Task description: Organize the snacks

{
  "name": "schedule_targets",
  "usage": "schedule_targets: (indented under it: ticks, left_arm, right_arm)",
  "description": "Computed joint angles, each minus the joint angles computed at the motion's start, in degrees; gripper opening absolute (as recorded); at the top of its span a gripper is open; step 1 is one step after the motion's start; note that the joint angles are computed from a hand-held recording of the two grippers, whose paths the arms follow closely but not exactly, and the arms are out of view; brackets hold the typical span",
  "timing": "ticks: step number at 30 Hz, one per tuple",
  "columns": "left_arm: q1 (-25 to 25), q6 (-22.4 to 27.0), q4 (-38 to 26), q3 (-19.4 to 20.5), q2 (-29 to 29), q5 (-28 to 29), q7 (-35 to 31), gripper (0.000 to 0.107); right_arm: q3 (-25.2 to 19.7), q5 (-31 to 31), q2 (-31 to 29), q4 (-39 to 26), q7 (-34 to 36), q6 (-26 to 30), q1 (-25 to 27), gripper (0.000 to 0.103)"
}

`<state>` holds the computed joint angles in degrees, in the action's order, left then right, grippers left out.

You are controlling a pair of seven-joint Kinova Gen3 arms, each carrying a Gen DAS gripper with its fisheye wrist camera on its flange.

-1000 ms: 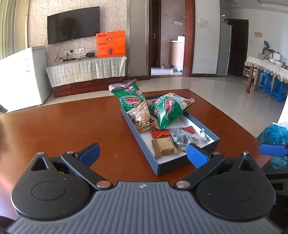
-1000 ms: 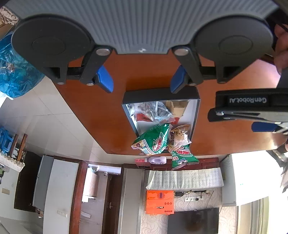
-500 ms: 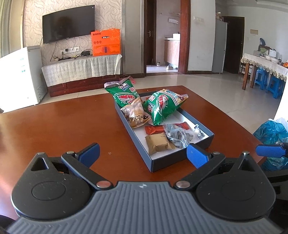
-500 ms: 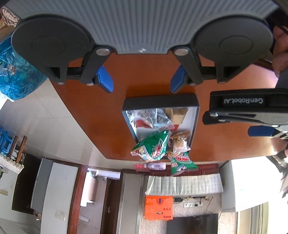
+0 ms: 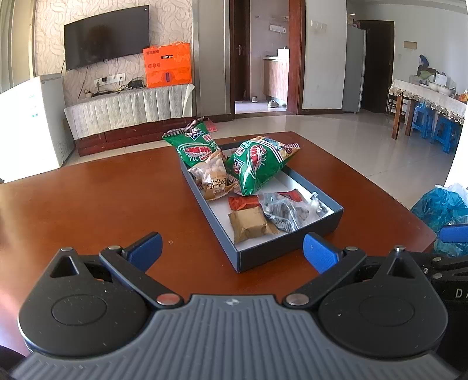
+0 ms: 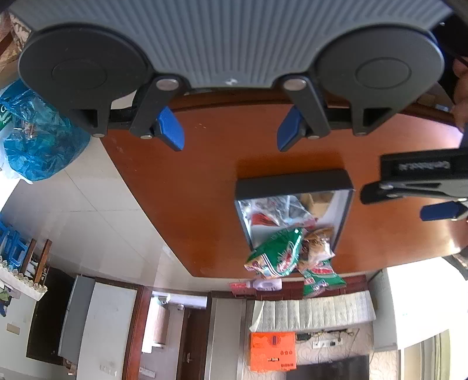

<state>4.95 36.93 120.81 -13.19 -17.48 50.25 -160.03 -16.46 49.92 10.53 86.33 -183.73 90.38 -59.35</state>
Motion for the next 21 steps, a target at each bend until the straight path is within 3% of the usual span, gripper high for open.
schedule_targets:
  ticks: [21]
  left_arm:
    - [0.39,-0.24,0.33,0.55,0.31,-1.19,1.06,0.103]
  right_arm:
    - [0.1,-3.28,-0.79,0.48,3.18,-2.51,2.83,0.072]
